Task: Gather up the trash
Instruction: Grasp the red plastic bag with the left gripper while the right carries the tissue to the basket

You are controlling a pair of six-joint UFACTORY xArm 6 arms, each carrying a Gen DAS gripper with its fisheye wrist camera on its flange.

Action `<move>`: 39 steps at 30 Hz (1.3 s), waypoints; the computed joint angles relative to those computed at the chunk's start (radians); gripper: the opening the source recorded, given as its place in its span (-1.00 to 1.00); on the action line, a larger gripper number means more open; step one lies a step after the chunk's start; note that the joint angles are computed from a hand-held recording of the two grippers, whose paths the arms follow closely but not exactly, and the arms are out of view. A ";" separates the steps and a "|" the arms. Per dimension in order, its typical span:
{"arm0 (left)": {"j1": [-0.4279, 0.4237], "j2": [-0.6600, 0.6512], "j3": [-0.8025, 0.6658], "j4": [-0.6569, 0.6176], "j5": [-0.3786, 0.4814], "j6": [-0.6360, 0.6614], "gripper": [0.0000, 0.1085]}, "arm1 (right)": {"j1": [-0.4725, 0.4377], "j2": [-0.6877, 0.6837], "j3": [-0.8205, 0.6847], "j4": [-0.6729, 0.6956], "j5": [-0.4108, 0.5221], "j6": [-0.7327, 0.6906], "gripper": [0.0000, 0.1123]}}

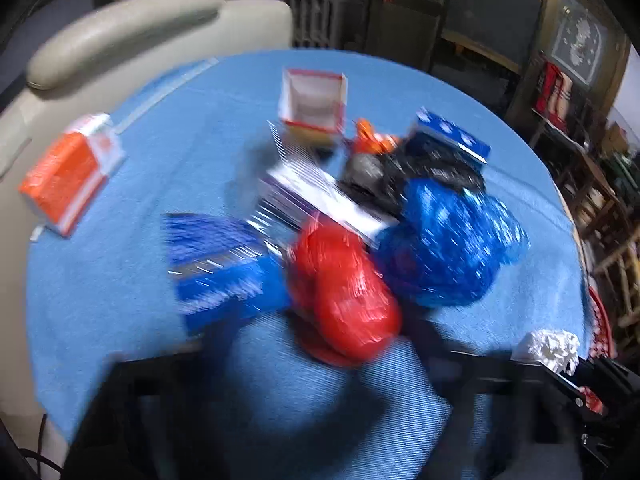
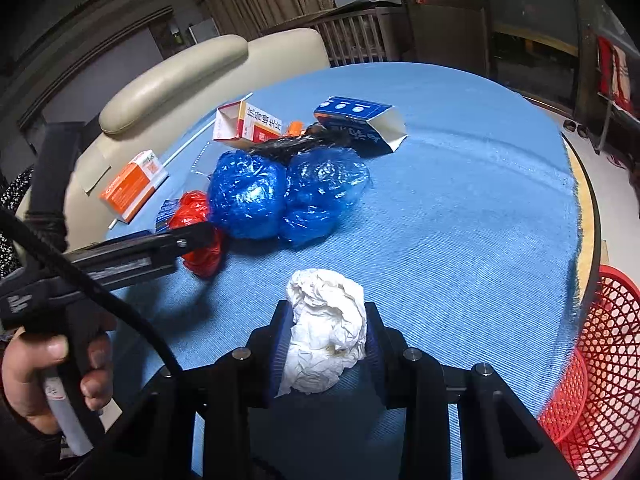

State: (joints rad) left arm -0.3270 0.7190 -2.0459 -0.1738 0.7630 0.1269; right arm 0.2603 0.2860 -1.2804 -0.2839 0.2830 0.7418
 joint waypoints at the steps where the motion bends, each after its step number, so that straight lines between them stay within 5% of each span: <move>1: 0.002 0.011 -0.019 -0.004 0.021 0.001 -0.24 | -0.001 0.000 0.002 0.011 -0.005 -0.009 -0.32; 13: 0.035 -0.206 0.274 -0.052 -0.163 0.073 -0.29 | 0.002 -0.003 0.024 0.021 -0.055 -0.015 -0.33; 23: 0.020 -0.271 0.305 -0.126 -0.226 0.136 -0.29 | -0.010 -0.072 0.063 -0.106 -0.079 0.122 -0.33; 39: -0.102 -0.240 0.201 -0.268 -0.175 0.332 -0.30 | -0.174 -0.329 0.286 -0.574 -0.085 0.658 -0.33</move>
